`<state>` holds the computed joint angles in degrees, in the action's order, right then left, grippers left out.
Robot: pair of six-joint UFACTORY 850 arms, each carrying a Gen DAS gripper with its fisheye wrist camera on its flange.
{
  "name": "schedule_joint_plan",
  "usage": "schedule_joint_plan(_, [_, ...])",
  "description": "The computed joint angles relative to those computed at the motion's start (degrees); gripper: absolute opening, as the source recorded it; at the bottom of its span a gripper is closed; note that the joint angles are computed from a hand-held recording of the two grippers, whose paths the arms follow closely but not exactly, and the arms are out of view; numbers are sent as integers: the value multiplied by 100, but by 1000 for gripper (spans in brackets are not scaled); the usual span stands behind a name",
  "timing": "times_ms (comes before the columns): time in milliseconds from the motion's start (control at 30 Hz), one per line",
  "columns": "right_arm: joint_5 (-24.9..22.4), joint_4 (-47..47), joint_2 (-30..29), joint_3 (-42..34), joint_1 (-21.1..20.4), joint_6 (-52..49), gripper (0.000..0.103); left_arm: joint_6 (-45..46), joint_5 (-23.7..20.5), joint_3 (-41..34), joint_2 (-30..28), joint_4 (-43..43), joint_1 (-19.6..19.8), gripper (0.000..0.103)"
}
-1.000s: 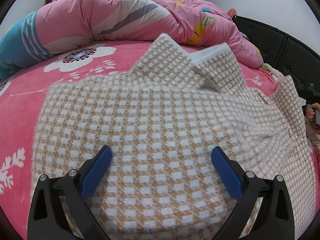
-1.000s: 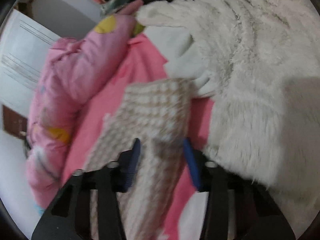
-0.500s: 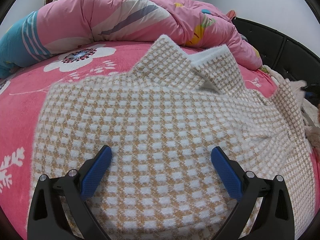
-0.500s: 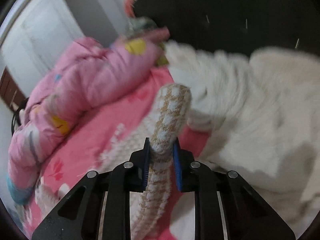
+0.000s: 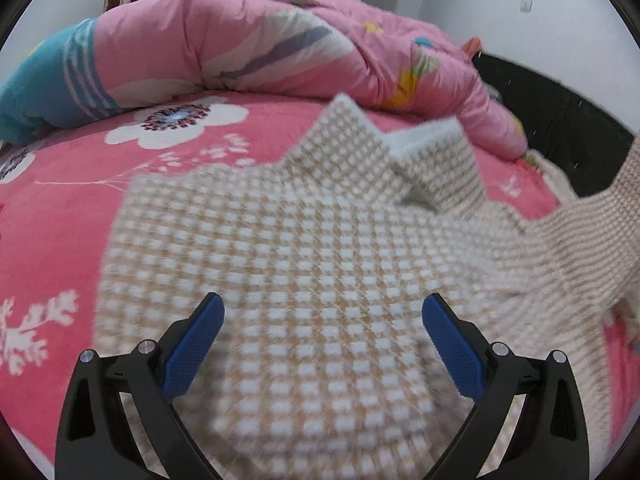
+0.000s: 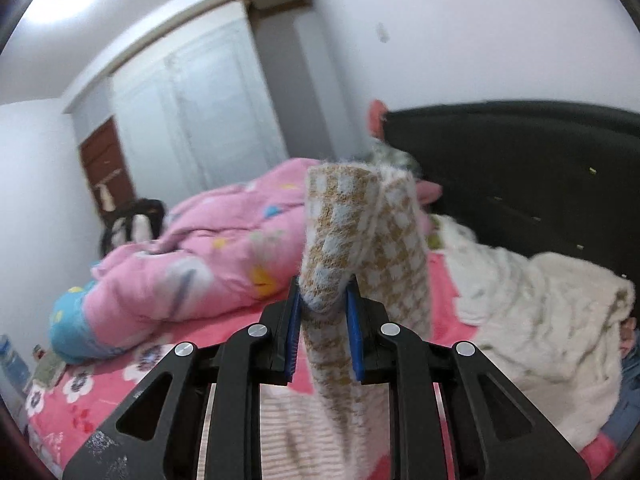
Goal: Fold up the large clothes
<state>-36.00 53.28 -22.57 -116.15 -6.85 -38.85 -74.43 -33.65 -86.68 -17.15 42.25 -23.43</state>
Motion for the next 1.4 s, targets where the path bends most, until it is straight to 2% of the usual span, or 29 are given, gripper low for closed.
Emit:
schedule_joint_plan(133, [95, 236, 336, 364, 472, -359, 19, -219, -47, 506, 559, 195, -28, 98])
schedule_joint_plan(200, [125, 407, 450, 564, 764, -631, 19, -327, 64, 876, 917, 234, 31, 97])
schedule_joint_plan(333, [197, 491, 698, 1242, 1606, -1303, 19, -561, 176, 1522, 1552, 364, 79, 97])
schedule_joint_plan(400, [90, 280, 668, 1491, 2026, -1485, 22, -607, 225, 1811, 1845, 395, 156, 97])
schedule_joint_plan(467, [-217, -283, 480, 1656, 2473, -1326, 31, -684, 224, 1998, 2029, 432, 138, 97])
schedule_joint_plan(500, [-529, -668, 281, 1667, 2693, -1185, 37, -666, 240, 2084, 2105, 399, 162, 97])
schedule_joint_plan(533, [-717, -851, 140, 1653, 2804, -1092, 50, -651, 228, 2184, 2196, 383, 142, 97])
schedule_joint_plan(567, [-1109, -1176, -101, 1553, 2928, -905, 63, -568, 238, 2199, 2206, 354, 189, 97])
schedule_joint_plan(633, [-1524, -1749, -351, 1447, 3069, -601, 64, -583, 180, 2416, 2398, 405, 151, 97])
schedule_joint_plan(733, [-1646, -1519, -353, 1427, 2864, -887, 65, -441, 355, 2590, 2595, 320, 282, 94])
schedule_joint_plan(800, [-1806, -1084, -324, 1302, 2550, -1067, 73, -273, 665, 2433, 2425, 187, 496, 92])
schedule_joint_plan(833, [-1839, -930, -340, 1228, 2427, -1113, 77, -335, 687, 2498, 2493, 186, 465, 90])
schedule_joint_plan(900, [-1879, -727, -299, 1121, 2025, -1130, 77, -125, 1046, 2340, 2344, -43, 621, 87])
schedule_joint_plan(967, [-1756, -730, -340, 1011, 1764, -997, 78, -13, 1242, 2322, 2369, -210, 638, 84])
schedule_joint_plan(1033, [-1640, -790, -522, 741, 1425, -700, 78, 377, 1402, 2055, 2131, -648, 711, 82])
schedule_joint_plan(1167, [-1831, -642, -1048, 171, 821, -22, 78, 1886, 1280, 1451, 1619, -2256, 925, 73])
schedule_joint_plan(1200, [-1965, -687, -1297, -130, 705, 238, 78, 2356, 1064, 1037, 1239, -2734, 1034, 71])
schedule_joint_plan(1267, [-2164, -764, -1660, -533, 595, 568, 78, 2855, 709, 532, 770, -3263, 1152, 61])
schedule_joint_plan(1333, [-2545, -893, -2212, -1227, 508, 1069, 78, 2837, 258, 114, 377, -3288, 1204, 53])
schedule_joint_plan(1400, [-3002, -1063, -2919, -2188, 463, 1706, 77, 2773, 48, -78, 176, -3217, 1222, 47])
